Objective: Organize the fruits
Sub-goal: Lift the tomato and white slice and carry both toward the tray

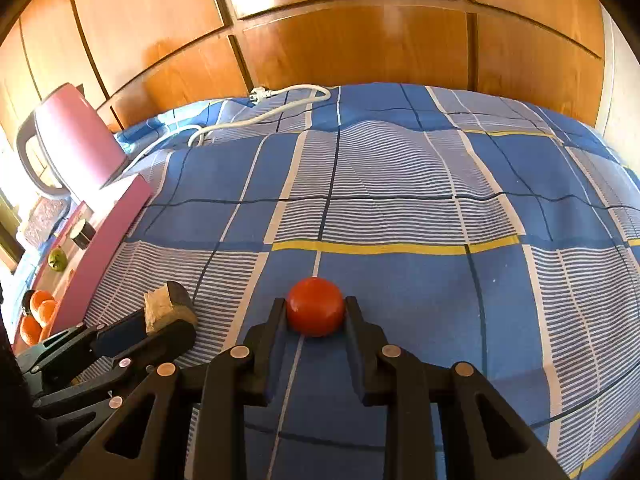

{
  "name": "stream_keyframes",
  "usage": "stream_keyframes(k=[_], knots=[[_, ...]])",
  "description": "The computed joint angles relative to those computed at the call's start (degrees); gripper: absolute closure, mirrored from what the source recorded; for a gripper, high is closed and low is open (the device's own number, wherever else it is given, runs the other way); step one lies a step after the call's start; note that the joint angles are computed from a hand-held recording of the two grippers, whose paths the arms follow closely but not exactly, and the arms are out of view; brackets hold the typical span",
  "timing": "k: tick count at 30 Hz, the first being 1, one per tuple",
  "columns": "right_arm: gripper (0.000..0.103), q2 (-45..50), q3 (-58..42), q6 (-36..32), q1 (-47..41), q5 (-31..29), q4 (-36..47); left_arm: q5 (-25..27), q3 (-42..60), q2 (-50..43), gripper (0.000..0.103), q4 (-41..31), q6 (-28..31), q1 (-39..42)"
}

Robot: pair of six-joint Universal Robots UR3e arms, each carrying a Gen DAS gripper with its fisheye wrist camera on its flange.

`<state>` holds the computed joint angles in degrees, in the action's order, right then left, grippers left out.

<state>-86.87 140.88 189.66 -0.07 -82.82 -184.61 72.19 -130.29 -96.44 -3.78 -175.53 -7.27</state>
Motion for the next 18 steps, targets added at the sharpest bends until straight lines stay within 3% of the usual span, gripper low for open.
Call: stream_keyframes(k=[5,13,18], knots=[[0.075,1.5,-1.0,-0.1,2.3,-3.2,-0.7,0.8,-0.7,-0.5,0.073,2.1,0.2,-0.5],[0.075,1.1,1.1,-0.5,0.1,0.0,-2.9,1.4,-1.5,-0.8,0.073,4.0,0.3,-0.8],[0.075,1.7,0.0,0.1,1.8,-2.3,-2.6,1.4,-1.7,-0.8,0.073,4.5,0.3,-0.8]])
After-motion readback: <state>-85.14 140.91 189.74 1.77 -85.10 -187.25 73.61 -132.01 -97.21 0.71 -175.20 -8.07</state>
